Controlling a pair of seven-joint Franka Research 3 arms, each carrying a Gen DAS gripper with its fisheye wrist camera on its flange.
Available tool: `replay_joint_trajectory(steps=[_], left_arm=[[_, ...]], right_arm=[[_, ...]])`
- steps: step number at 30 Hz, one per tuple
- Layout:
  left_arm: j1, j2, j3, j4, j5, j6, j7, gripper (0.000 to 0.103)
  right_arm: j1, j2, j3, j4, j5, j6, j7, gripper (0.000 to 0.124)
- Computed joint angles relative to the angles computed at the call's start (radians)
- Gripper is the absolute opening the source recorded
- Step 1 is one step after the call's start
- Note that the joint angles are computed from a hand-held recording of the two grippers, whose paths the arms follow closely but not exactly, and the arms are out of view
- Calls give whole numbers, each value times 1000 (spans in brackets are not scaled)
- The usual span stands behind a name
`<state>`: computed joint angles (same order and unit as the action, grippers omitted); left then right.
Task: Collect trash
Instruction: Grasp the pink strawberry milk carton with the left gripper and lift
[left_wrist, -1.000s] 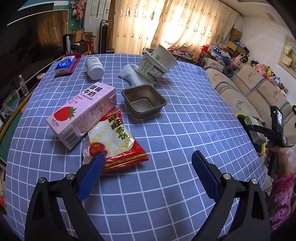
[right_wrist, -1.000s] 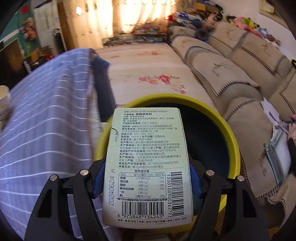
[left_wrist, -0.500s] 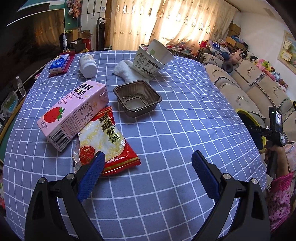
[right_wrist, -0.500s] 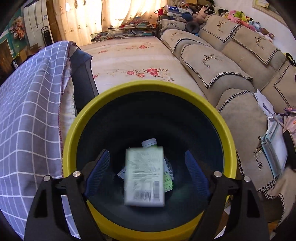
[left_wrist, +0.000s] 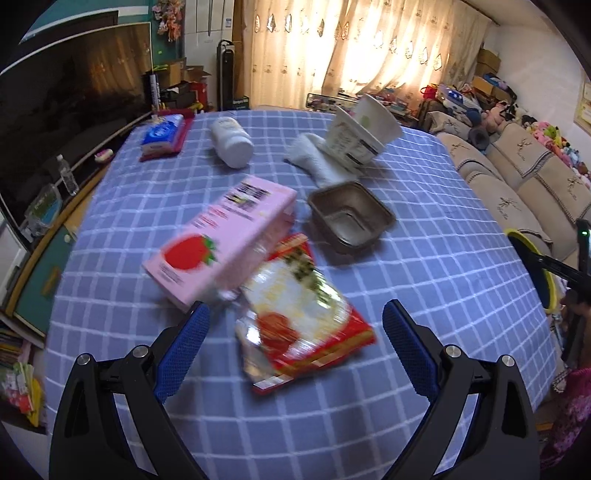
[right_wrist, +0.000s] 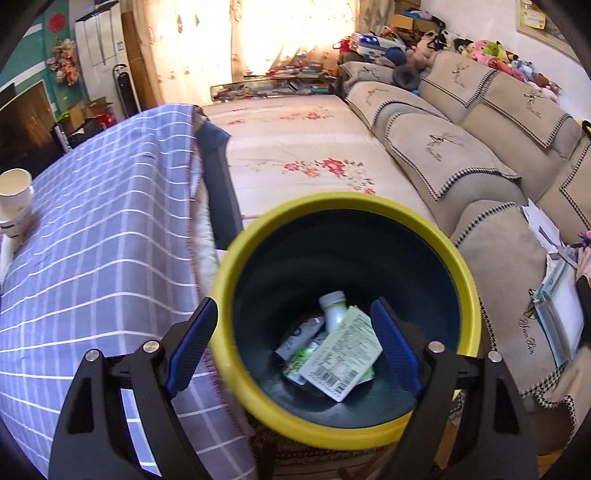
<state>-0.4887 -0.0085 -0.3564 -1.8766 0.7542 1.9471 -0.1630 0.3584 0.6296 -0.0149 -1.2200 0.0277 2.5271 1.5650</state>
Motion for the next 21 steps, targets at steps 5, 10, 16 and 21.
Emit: replay_joint_trajectory(steps=[5,10,16,21], left_arm=[[32,-69,16,-52,4,13,116,93],[91,-155,40,-141,-69,114,227,93],[127,-186,18,-159,-70,84,292,93],[148,-206,17,-175,-56,92,373,93]], right_arm=[[0,-18,16,-21,14,5,-26,80],[4,-36,14,-50,17,9,-26,80],[10,-39,11,-54,10,6,-21,80],[12,-31,19,-41,15,5,-33,80]])
